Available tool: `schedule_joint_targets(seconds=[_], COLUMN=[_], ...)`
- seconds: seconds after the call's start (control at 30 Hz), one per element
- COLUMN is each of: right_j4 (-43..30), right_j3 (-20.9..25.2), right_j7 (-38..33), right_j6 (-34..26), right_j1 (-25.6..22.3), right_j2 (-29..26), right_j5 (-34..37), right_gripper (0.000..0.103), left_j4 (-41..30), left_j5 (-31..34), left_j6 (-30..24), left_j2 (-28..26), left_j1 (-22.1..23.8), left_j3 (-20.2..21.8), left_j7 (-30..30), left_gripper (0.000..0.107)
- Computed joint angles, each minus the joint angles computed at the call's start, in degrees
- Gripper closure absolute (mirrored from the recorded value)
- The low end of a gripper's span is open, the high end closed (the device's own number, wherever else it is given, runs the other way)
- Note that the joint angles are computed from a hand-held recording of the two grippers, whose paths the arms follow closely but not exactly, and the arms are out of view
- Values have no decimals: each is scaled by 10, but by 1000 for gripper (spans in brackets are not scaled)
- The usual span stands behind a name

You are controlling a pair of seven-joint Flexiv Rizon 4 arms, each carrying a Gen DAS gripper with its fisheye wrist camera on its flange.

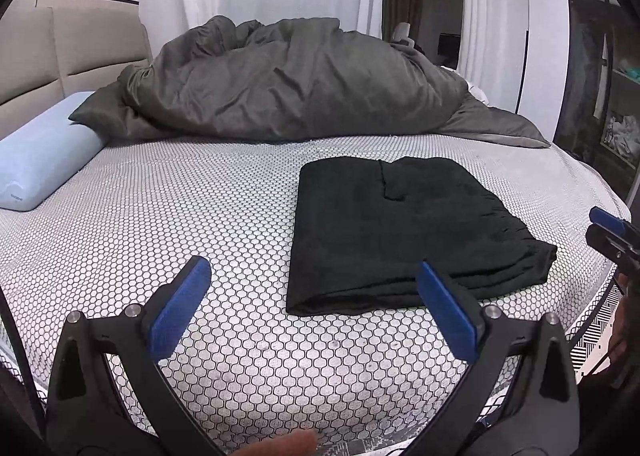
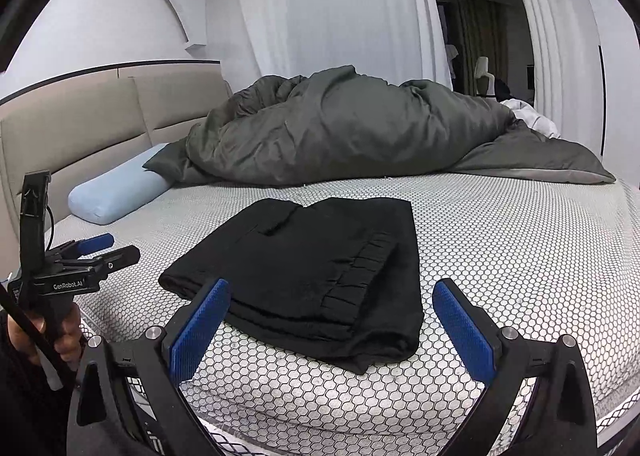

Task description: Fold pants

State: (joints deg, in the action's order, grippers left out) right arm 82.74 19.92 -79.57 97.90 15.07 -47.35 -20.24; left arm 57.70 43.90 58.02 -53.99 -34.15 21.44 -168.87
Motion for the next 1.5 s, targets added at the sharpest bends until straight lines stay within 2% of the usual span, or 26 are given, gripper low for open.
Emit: schedule_joint_targets(seconds=[1.5], right_j4=[-22], right_j3=[23], right_j7=[-65], right_j6=[-37], right_j1=[-8], right_j2=[-11], right_j5=[31], right_gripper=[0], left_j4=[-5], left_j5=[-7], left_j6=[-9], left_j2=[-6], left_j1=[7], left_j3=[-3], left_j7=[29], left_gripper=[5])
